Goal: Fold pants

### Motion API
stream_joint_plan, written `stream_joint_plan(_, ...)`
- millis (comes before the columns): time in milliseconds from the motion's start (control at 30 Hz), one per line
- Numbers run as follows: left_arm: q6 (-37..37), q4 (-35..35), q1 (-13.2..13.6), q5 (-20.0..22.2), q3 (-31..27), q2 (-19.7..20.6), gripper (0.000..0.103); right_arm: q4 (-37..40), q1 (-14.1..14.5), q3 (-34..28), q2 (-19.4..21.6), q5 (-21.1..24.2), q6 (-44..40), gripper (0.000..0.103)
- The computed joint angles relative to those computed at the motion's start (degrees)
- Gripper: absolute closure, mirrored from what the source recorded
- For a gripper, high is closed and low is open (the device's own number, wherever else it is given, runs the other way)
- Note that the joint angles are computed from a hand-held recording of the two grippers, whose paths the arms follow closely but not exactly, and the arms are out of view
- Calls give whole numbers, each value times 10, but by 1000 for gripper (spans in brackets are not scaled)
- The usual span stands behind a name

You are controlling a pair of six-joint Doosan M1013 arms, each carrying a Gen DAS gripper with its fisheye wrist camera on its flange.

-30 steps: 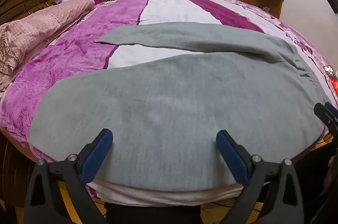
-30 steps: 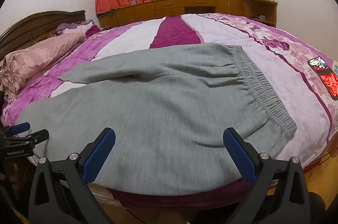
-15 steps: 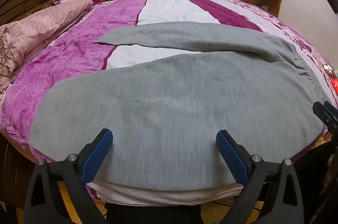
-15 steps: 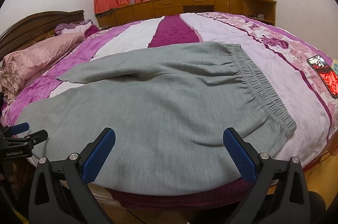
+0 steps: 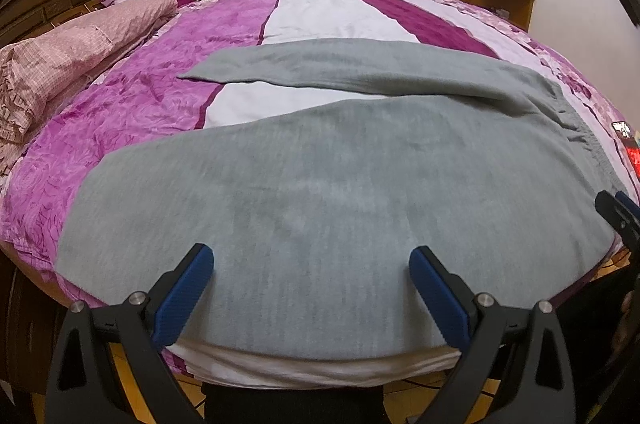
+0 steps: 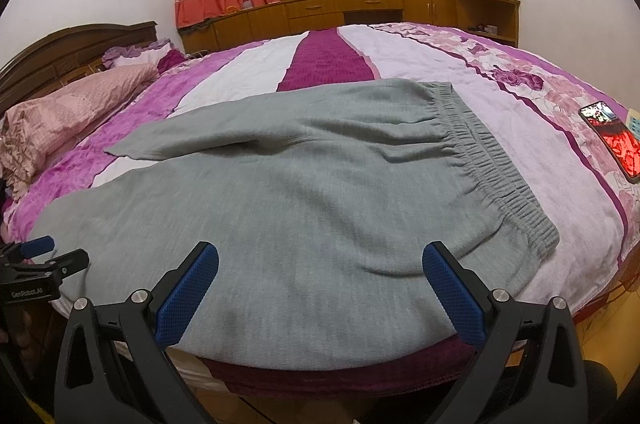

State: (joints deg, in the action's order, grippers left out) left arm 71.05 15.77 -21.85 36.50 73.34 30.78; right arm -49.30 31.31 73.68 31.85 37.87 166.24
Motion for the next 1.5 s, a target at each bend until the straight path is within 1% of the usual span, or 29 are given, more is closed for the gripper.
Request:
stream_joint_plan(333, 3, 10, 1, 26, -13, 7, 2, 6, -2, 0, -1, -3, -6, 4)
stream_joint_plan(533, -9, 22, 2, 61, -39, 16, 2, 14, -1, -14, 0, 2, -34, 4)
stream_joint_plan(633, -3, 21, 4, 74, -51, 20, 2, 26, -4, -21, -1, 3, -51, 4)
stream_joint_plan(833, 2, 41, 5, 102, -82, 30, 2, 66, -16, -30, -8, -11, -82, 4)
stream_joint_plan(967, 25, 37, 9, 117, -113, 40, 2, 103, -26, -51, -6, 2, -131, 4)
stream_joint_plan(1133, 75, 14, 15, 143, -180, 65, 2, 158, -43, -79, -1, 7, -201, 4)
stream_joint_plan(1267, 100, -4, 19, 199, -268, 103, 2, 211, -59, -108, 8, 6, -263, 4)
stream_joint_plan(1367, 121, -22, 22, 224, -327, 130, 2, 236, -68, -138, 20, 18, -306, 4)
stream_joint_plan(1500, 157, -33, 21, 273, -438, 184, 2, 257, -78, -177, 39, 37, -345, 4)
